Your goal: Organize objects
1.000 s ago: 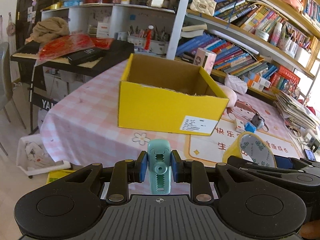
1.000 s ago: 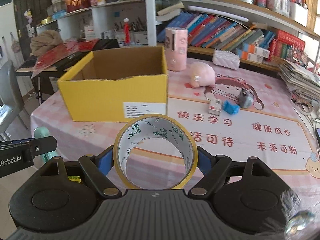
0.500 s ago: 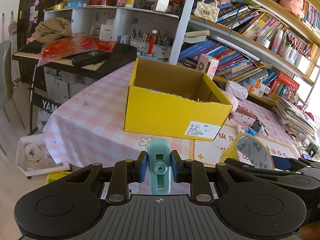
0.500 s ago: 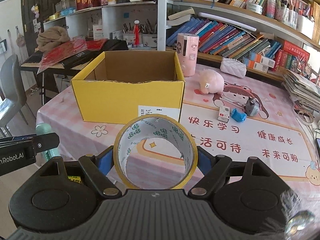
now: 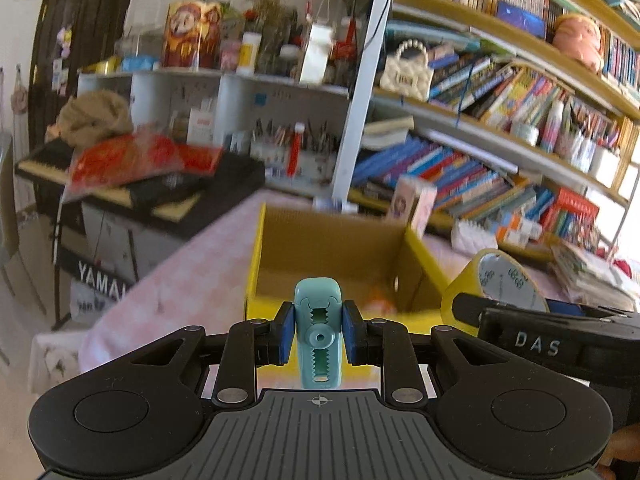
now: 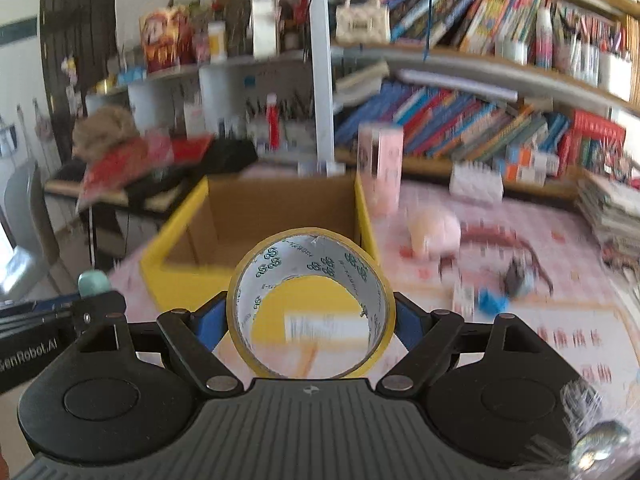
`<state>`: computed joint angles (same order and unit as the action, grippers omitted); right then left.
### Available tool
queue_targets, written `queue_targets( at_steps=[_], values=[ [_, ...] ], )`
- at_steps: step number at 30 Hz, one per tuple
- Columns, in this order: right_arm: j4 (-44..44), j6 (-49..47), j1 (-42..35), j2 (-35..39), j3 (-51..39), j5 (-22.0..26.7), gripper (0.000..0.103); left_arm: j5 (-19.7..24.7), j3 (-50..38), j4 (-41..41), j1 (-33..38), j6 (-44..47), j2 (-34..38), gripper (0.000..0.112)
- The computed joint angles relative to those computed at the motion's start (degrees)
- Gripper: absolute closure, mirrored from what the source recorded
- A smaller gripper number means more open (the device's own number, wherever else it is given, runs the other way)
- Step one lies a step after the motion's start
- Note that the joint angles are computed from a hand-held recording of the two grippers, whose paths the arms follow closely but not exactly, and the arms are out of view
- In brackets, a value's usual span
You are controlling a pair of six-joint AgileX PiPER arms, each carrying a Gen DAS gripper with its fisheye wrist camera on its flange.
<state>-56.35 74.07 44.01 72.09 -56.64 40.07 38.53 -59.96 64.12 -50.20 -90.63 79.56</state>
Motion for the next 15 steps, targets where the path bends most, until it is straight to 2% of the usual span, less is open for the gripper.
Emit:
queue_targets(
  at_steps=[7, 15],
  values=[
    [2.60, -10.36, -11.22, 8.18, -11.30, -9.79, 0.022, -3.60, -11.73, -0.79, 6.20, 5.22, 9.53, 0.089],
    [21.34, -33.40, -20.08, 19.15, -22.45, -15.66, 0.022, -4.18, -23.89, -8.38, 9.93, 15.07, 20.96, 0.089]
  ],
)
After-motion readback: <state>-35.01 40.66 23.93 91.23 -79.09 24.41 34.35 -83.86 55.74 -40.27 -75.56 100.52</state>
